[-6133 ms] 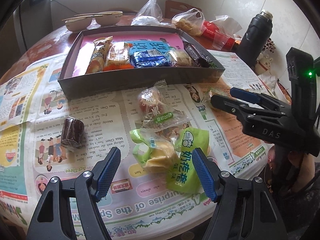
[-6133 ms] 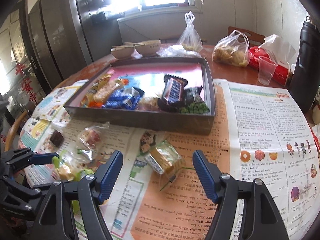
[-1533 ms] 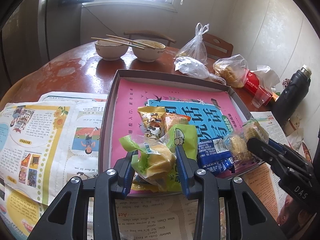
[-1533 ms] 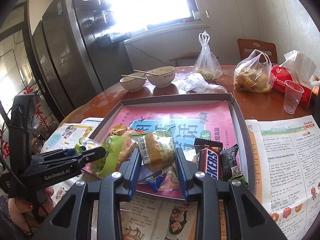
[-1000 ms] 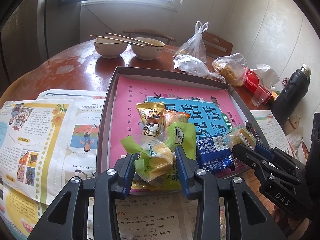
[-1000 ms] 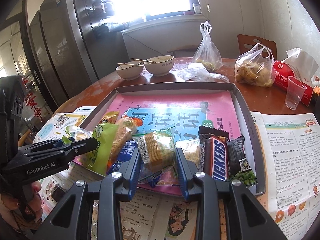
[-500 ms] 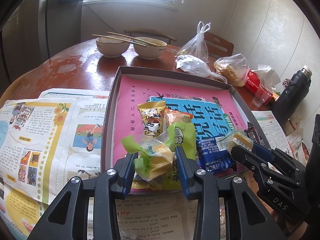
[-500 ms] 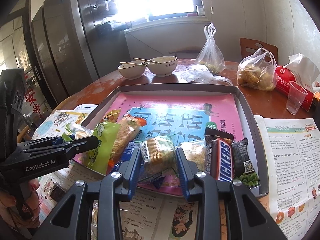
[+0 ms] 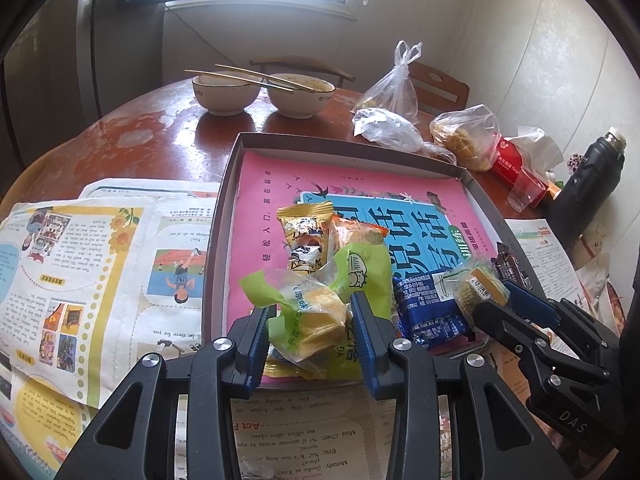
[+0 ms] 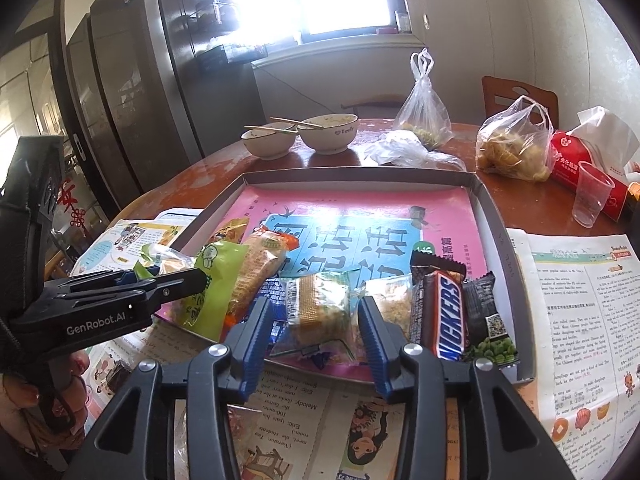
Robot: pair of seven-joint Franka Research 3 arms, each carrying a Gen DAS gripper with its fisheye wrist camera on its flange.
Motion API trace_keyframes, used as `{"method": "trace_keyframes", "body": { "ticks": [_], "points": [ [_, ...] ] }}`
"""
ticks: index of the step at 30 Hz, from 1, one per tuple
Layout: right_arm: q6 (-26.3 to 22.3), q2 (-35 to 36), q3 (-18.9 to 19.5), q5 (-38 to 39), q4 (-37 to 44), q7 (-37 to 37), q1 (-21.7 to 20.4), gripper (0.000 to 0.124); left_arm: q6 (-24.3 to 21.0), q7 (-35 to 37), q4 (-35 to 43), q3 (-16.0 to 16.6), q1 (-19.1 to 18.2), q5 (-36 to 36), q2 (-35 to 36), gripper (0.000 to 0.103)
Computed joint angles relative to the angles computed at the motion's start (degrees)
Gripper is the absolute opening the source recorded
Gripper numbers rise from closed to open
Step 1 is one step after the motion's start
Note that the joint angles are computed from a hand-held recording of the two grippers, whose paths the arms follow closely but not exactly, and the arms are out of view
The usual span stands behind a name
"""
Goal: Organize snacks
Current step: 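Lower the green snack bag into the tray and open the left tool while the right tool releases the cake, then withdraw both tools from the tray toward the brown cake and clear candy bag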
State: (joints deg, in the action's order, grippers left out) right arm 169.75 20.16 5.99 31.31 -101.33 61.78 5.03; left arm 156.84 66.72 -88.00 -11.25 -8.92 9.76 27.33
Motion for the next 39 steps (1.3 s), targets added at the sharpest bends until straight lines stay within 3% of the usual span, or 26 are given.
{"method": "trace_keyframes", "body": {
  "ticks": [9, 18, 28, 39],
  "points": [
    [0.5, -1.5, -0.4, -0.4, -1.7, -0.7, 0.2, 0.045, -0.2, -1.6, -0.2, 1.0, -0.6, 1.4, -0.4, 0.043],
    [1.9, -1.5, -3.8, -6.3, -2.5, 5.2, 2.8, 0.046, 0.1, -3.0, -1.3, 1.2, -0.5, 2.6, -1.4, 0.050],
    [2.1, -1.5, -3.1, -7.2, -2.6, 7.3, 1.6, 0.046, 0.7, -3.9, -2.5, 1.4, -0.6, 3.2, -2.5, 0.053],
    [3.7, -2.8, -2.1, -5.9, -4.0, 6.7, 0.9, 0.056, 3.8, -5.7, -5.2, 1.6, -0.4, 4.0, -4.8, 0.059]
  ]
}}
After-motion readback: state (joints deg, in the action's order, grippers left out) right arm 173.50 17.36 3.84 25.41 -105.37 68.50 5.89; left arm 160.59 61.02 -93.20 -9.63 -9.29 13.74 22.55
